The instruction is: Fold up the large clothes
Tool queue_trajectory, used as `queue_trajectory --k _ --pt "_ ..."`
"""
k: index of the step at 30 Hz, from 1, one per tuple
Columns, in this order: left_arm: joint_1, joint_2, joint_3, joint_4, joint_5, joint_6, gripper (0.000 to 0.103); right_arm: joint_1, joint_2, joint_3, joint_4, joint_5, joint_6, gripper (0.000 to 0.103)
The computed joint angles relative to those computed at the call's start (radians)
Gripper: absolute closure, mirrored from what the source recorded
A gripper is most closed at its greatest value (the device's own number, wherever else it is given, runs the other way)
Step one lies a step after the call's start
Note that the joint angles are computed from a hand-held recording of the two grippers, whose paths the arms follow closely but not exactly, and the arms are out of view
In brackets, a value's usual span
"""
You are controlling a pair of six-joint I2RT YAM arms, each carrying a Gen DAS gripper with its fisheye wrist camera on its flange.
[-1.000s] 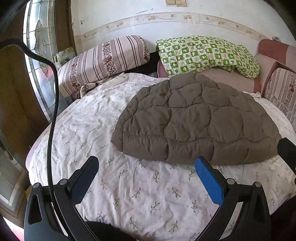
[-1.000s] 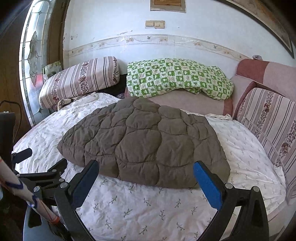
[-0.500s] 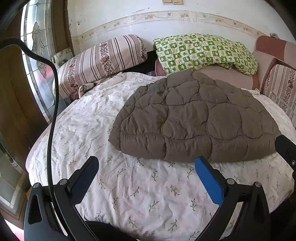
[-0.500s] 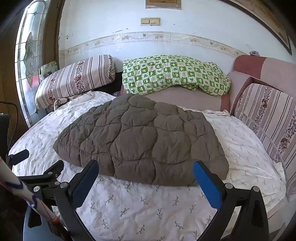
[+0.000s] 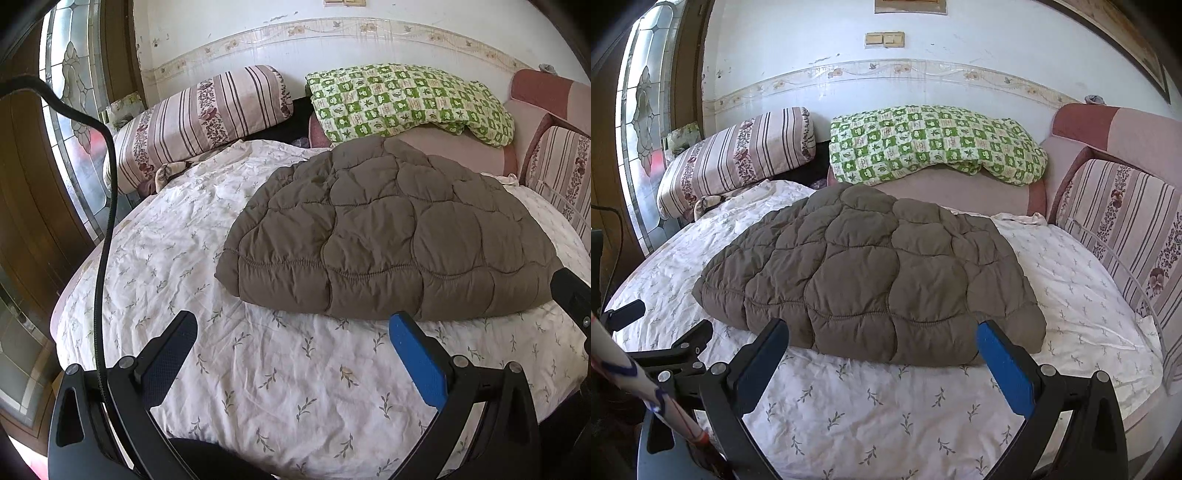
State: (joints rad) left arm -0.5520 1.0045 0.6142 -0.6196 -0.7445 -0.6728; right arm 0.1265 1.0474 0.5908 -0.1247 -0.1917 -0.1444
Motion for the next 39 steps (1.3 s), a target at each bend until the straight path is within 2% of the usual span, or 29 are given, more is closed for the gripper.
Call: queue_trajectory --k 39 --pt "0.016 -0.027 -0.021 0.003 0.015 0.020 0.000 -0.005 0.009 -0.021 0.023 -0.008 0.001 0.000"
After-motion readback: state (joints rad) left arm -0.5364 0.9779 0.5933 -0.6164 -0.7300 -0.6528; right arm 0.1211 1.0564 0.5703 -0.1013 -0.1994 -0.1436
